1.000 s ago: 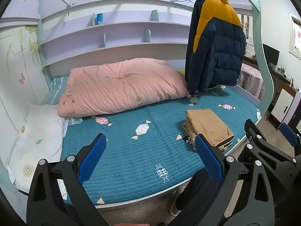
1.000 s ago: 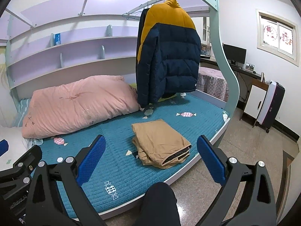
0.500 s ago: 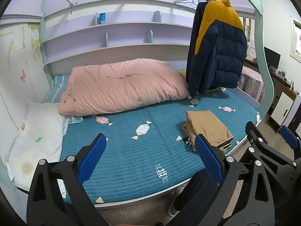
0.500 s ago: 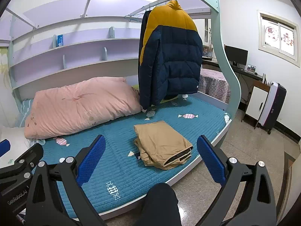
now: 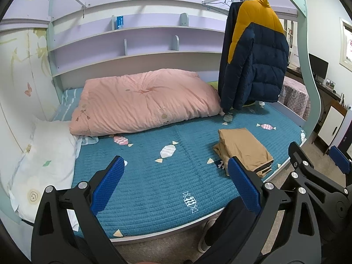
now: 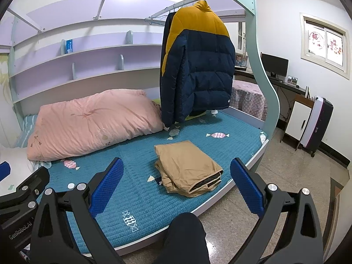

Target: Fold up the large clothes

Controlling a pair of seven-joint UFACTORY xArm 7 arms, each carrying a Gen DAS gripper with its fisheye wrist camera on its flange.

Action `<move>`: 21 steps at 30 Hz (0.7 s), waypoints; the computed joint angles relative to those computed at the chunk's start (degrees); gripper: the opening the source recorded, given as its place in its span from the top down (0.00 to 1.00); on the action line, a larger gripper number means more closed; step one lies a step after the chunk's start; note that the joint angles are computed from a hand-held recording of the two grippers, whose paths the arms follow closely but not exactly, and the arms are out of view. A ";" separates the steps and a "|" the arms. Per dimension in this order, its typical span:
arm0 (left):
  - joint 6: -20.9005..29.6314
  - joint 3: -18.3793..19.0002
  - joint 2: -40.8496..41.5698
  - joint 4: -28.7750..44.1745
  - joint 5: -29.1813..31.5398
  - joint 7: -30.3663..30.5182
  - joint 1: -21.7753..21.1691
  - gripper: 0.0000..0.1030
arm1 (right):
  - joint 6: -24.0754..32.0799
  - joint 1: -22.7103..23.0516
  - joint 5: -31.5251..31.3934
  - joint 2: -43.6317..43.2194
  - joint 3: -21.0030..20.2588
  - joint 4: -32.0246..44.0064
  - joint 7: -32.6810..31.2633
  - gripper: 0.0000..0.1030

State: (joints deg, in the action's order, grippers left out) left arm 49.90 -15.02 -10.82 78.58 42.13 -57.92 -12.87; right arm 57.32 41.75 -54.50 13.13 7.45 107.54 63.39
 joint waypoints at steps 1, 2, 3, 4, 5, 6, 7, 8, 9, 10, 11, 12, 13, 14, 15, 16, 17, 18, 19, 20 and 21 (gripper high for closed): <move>0.12 -0.04 0.03 0.08 -0.01 0.08 -0.04 0.07 | 0.18 0.04 0.03 -0.02 0.01 -0.01 0.01 0.09; 0.12 -0.01 -0.01 0.07 -0.14 0.09 -0.07 0.07 | 0.24 0.08 -0.05 -0.05 0.00 -0.05 0.05 0.09; -0.01 0.07 -0.03 -0.01 -0.32 0.07 -0.08 0.07 | 0.16 0.05 -0.15 -0.07 -0.02 -0.10 0.00 0.09; -0.02 0.12 -0.01 0.01 -0.63 0.24 -0.12 0.07 | 0.27 0.09 -0.31 -0.03 -0.02 -0.04 -0.12 0.09; -0.11 0.23 0.01 -0.04 -0.81 0.44 -0.09 0.07 | 0.58 0.18 -0.39 0.09 0.00 0.15 -0.25 0.09; -0.31 0.36 0.04 -0.13 -0.94 0.65 -0.04 0.07 | 0.64 0.15 -0.35 0.03 -0.03 0.10 -0.32 0.09; -0.36 0.40 0.01 -0.16 -1.03 0.75 0.00 0.07 | 0.56 0.12 -0.27 0.00 -0.01 0.04 -0.36 0.09; -0.44 0.46 0.01 -0.17 -1.26 0.95 0.01 0.07 | 0.36 0.01 -0.05 -0.06 0.01 -0.07 -0.39 0.09; -0.53 0.49 0.05 -0.18 -1.40 1.11 0.03 0.07 | 0.29 -0.06 0.09 0.01 0.02 -0.02 -0.43 0.09; -0.52 0.53 0.10 -0.18 -1.56 1.25 0.05 0.07 | 0.39 -0.06 0.24 0.11 0.03 0.13 -0.56 0.09; -0.50 0.56 0.13 -0.16 -1.73 1.39 0.07 0.07 | 0.55 -0.01 0.23 0.27 0.01 0.34 -0.73 0.09; -0.55 0.63 0.16 -0.13 -2.02 1.57 0.06 0.07 | 0.60 0.07 0.11 0.31 -0.05 0.36 -0.73 0.09; -0.77 0.75 0.11 -0.25 -2.27 1.70 0.09 0.07 | 0.44 0.11 0.00 0.13 -0.11 0.08 -0.47 0.09; -0.94 0.87 0.11 -0.28 -2.71 1.88 0.10 0.07 | 0.35 0.10 -0.01 0.04 -0.10 -0.09 -0.35 0.09; -0.99 0.96 0.14 -0.27 -3.15 2.09 0.12 0.07 | 0.08 -0.07 0.05 -0.17 -0.13 -0.45 -0.33 0.09; -1.05 0.94 0.16 -0.34 -3.26 2.16 0.15 0.07 | 0.17 -0.11 0.08 -0.12 -0.07 -0.40 -0.40 0.09; -1.08 0.95 0.17 -0.36 -3.36 2.25 0.18 0.07 | 0.34 -0.11 0.10 -0.08 -0.03 -0.32 -0.56 0.09; -1.00 0.88 0.20 -0.30 -3.28 2.17 0.23 0.07 | 0.39 -0.07 -0.01 -0.19 -0.01 -0.42 -0.48 0.09; -0.89 0.79 0.21 -0.30 -3.03 2.08 0.28 0.07 | 0.33 -0.16 0.08 -0.25 0.03 -0.47 -0.58 0.09; -0.87 0.74 0.26 -0.26 -2.83 2.01 0.31 0.07 | 0.35 -0.20 0.16 -0.26 0.07 -0.45 -0.59 0.09; -0.92 0.75 0.28 -0.30 -2.79 2.04 0.31 0.07 | 0.42 -0.14 0.04 -0.23 0.09 -0.42 -0.46 0.09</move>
State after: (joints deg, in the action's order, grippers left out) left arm 48.98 -14.27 -10.54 78.27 39.35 -55.88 -12.56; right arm 57.74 41.61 -54.45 12.91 7.54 107.12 62.93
